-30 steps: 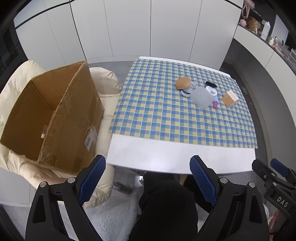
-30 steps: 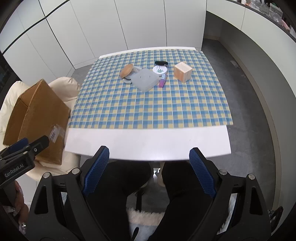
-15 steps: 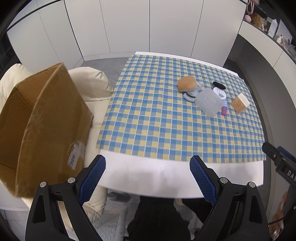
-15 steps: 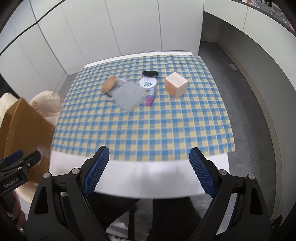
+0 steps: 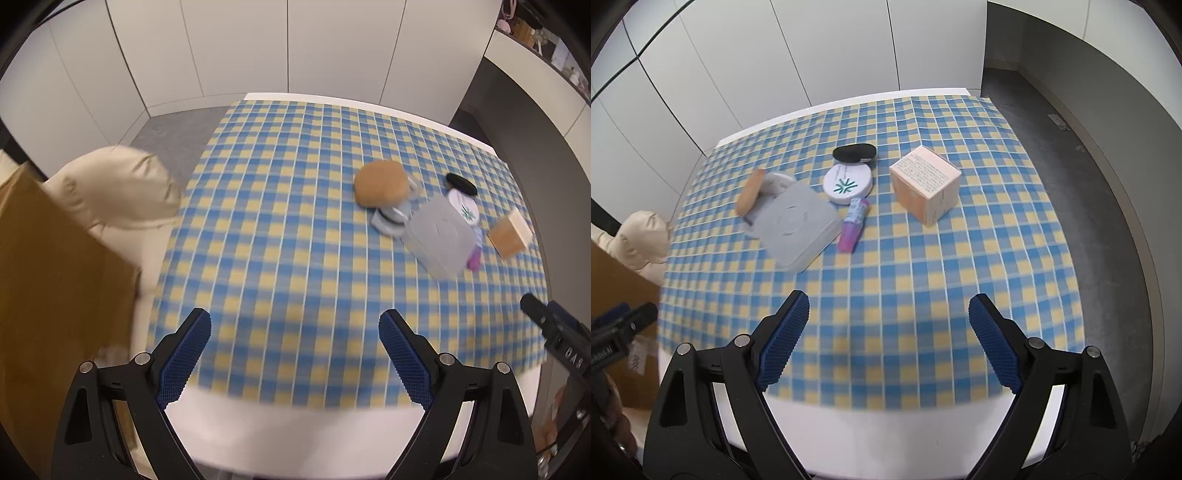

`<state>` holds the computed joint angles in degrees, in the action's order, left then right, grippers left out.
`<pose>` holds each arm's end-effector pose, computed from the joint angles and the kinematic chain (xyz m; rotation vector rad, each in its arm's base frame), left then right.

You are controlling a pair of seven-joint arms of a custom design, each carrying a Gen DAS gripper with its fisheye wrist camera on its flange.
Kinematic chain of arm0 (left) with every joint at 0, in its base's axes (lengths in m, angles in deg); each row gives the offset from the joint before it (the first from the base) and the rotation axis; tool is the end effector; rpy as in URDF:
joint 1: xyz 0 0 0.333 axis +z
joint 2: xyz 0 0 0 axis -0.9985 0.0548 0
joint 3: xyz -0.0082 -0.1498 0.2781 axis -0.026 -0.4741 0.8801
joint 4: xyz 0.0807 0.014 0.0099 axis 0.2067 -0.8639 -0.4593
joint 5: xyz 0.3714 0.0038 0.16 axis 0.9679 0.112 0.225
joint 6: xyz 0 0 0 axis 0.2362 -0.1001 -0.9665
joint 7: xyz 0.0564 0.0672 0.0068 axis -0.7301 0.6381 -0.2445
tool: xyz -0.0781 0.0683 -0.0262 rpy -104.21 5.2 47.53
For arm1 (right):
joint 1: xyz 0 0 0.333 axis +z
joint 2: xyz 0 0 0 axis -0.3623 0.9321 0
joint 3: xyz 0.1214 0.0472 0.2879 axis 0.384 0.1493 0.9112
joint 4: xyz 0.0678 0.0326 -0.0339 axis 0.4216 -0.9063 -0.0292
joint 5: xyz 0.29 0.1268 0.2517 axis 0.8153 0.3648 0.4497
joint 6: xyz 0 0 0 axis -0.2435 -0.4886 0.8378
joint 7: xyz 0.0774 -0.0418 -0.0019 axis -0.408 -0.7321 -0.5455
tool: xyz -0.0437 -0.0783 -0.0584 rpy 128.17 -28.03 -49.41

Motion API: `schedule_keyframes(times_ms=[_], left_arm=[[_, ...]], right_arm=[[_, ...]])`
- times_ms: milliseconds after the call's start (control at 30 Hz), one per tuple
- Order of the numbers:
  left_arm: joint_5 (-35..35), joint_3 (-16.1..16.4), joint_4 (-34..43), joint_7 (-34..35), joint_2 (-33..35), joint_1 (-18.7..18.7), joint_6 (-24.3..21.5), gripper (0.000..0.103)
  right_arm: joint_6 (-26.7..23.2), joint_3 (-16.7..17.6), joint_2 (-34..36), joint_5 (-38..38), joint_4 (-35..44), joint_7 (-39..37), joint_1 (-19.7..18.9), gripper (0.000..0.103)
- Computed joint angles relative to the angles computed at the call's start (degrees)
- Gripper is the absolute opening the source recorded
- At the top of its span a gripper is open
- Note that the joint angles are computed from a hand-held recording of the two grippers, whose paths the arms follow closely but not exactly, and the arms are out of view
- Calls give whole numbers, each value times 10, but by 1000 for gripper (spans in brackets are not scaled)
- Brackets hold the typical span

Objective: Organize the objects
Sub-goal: 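Grasp the bread bun with the left tool while the right tool grasps the pink-blue bottle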

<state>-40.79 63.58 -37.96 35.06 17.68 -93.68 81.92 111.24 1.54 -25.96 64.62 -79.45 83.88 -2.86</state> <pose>0.5125 -0.1701 0.5220 -2.2936 1.6242 -0.3399 0.5393 0.2414 0.4902 -1.9036 1.9295 -0.3287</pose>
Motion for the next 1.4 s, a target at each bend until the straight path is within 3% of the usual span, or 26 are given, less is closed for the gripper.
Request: schedule_keyframes(times_ms=[100, 300, 367, 500, 567, 767, 933, 1067, 1200, 1267, 1333, 1400], left_arm=[[12, 4, 23, 3, 42, 5, 20, 93], [-15, 20, 70, 21, 114, 7, 53, 93], [-24, 23, 76, 25, 126, 7, 66, 93], [-27, 28, 103, 32, 158, 4, 80, 93], [-26, 30, 116, 36, 171, 3, 85, 93], [-13, 36, 175, 58, 227, -4, 76, 93], [-58, 35, 198, 92, 254, 4, 98, 93], [-138, 21, 212, 164, 272, 23, 113, 93], [-123, 34, 237, 165, 293, 12, 108, 91], [-122, 35, 233, 165, 294, 10, 128, 87], [-117, 38, 230, 166, 296, 8, 147, 66], [-133, 31, 231, 187, 299, 15, 163, 60]], right_arm=[[25, -2, 34, 4, 14, -5, 0, 90], [23, -10, 110, -10, 76, -8, 10, 77], [19, -13, 128, -21, 94, -12, 16, 67], [25, -21, 165, -50, 131, -11, 29, 58], [25, -22, 178, -51, 144, -21, 32, 39], [28, -39, 192, -98, 156, -3, 52, 20], [36, -38, 186, -101, 146, -2, 49, 20], [37, -40, 185, -116, 142, 3, 52, 20], [40, -40, 183, -119, 138, 6, 52, 20], [41, -39, 183, -120, 137, 6, 52, 20], [40, -39, 184, -120, 138, 5, 51, 20], [41, -39, 185, -119, 139, 4, 51, 20]])
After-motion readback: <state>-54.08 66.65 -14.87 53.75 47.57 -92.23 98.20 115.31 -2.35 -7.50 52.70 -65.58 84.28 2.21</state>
